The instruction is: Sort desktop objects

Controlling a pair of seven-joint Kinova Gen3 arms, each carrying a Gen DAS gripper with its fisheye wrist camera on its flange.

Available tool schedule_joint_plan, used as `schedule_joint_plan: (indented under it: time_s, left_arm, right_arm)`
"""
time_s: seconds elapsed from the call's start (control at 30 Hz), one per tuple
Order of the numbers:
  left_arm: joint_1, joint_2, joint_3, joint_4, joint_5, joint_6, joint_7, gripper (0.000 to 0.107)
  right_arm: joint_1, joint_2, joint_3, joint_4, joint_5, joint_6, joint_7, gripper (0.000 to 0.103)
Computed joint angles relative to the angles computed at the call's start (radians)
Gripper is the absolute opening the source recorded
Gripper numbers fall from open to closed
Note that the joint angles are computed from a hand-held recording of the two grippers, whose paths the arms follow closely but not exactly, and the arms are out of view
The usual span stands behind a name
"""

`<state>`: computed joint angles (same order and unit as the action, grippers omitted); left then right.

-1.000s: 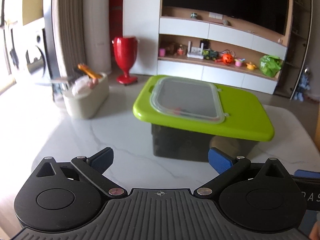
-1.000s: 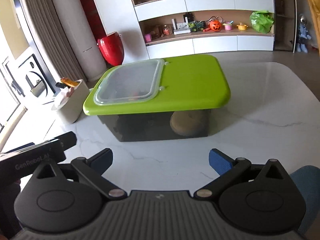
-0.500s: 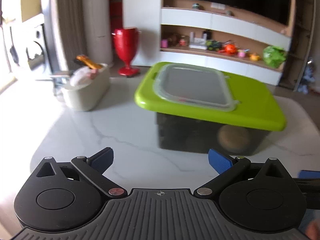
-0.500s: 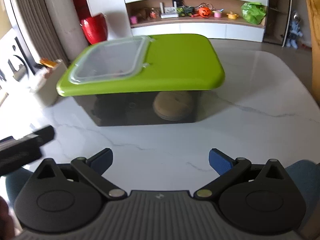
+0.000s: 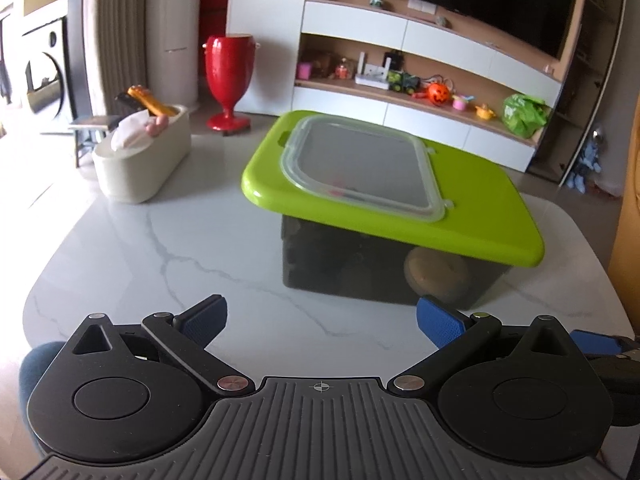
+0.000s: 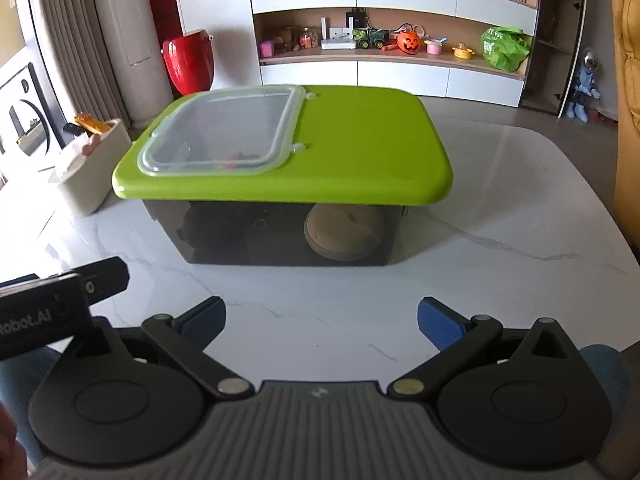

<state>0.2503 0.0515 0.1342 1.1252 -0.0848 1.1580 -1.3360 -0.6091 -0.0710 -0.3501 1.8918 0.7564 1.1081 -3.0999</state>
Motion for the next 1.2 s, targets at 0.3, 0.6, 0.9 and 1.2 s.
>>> schedule_joint_plan:
  time_s: [0.3,0.6,0.9,1.2]
  left_arm:
    - [0.012,0.059,-0.006,-0.080,-0.044,0.031,-0.004,0.103]
    - [0.049,0.180,-0.024,-0.231,-0.033,0.156,-0.053,0.103]
    - [0.057,0.189,-0.042,-0.223,-0.042,0.179,-0.072,0.103]
    - [-0.001,0.196,-0.045,-0.229,0.043,0.186,-0.090,0.103]
  right_arm:
    - [0.004,-0.034,-0.011,-0.011,0.051,0.038,-0.019,0.103]
    - [0.046,0.006,0.026,-0.055,0.008,0.008,0.053,0.103]
    - [0.041,0.055,0.050,-0.087,-0.051,-0.030,0.058,0.103]
    - [-0.013,0.102,0.077,-0.131,-0.032,0.006,0.052,0.103]
